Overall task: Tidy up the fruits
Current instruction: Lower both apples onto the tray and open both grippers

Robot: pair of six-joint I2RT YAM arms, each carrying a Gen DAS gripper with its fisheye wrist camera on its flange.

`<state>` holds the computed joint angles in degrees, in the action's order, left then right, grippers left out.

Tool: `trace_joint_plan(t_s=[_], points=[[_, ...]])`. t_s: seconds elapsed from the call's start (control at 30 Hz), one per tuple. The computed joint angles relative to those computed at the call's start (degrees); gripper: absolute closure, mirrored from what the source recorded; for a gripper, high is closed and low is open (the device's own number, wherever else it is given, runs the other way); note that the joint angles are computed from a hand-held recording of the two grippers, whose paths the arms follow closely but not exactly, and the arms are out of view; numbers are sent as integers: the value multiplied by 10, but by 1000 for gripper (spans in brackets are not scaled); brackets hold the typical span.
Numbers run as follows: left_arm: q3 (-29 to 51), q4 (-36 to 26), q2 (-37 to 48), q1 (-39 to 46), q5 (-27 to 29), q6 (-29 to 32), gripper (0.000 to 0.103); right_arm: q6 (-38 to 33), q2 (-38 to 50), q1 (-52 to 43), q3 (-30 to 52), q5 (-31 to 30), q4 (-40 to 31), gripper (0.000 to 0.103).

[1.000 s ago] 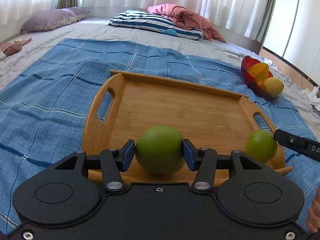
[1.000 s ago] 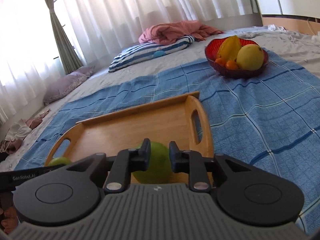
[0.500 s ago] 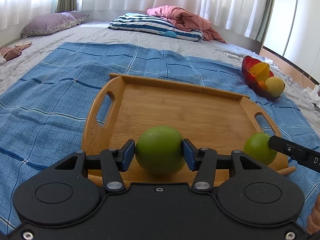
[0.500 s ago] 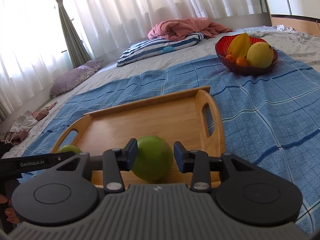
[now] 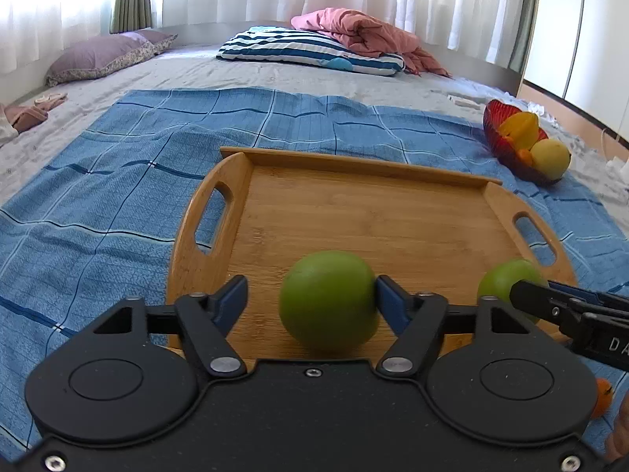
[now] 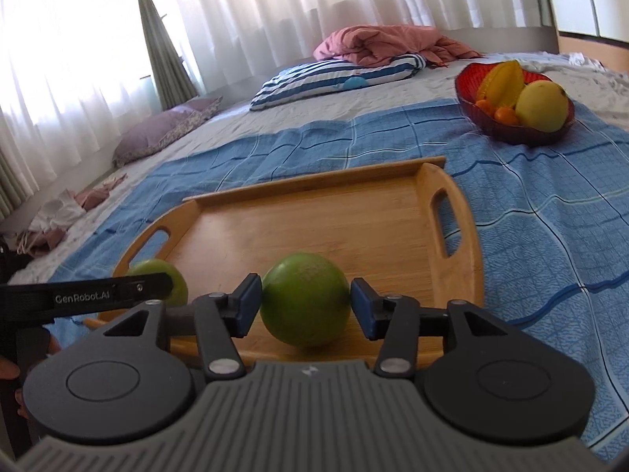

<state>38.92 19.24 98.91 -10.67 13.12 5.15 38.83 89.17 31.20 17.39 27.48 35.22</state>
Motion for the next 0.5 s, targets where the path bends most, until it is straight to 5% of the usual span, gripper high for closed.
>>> trace_joint_plan(t_s=[0.5], points=[[-21,9,-16,2,-4,19,15,-10,19,37,40,33,-58,34]])
